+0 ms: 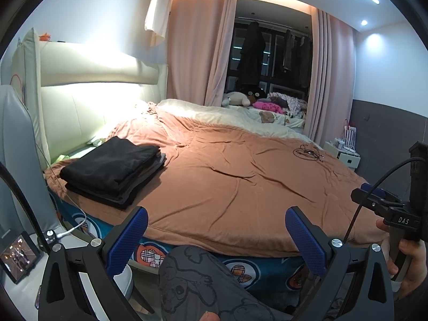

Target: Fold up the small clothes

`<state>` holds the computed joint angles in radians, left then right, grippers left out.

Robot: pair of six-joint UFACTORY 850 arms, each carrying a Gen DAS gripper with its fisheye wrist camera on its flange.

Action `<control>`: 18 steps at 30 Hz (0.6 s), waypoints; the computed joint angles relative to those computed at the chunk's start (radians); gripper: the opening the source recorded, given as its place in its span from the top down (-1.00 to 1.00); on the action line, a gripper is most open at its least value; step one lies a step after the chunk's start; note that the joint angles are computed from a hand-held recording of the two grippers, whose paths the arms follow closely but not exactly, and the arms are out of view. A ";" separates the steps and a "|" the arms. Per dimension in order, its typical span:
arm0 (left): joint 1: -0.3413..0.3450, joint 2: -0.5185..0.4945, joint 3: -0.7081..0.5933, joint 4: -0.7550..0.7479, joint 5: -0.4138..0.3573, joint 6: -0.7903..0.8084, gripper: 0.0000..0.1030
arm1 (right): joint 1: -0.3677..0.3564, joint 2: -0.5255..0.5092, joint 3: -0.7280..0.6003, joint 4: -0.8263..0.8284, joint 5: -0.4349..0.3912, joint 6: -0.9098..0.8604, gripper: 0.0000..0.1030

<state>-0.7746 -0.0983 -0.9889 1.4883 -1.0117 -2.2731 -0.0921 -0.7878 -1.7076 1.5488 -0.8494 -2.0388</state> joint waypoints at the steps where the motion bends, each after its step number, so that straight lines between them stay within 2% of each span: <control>1: -0.001 0.001 0.000 -0.002 -0.001 0.000 -1.00 | -0.001 -0.001 -0.003 -0.003 0.000 0.004 -1.00; 18: -0.023 0.018 0.010 0.005 -0.026 -0.007 -1.00 | -0.007 0.003 -0.007 -0.013 -0.008 0.007 -1.00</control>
<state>-0.7971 -0.0805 -0.9793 1.4929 -1.0372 -2.2799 -0.0995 -0.7848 -1.7149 1.5358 -0.8576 -2.0319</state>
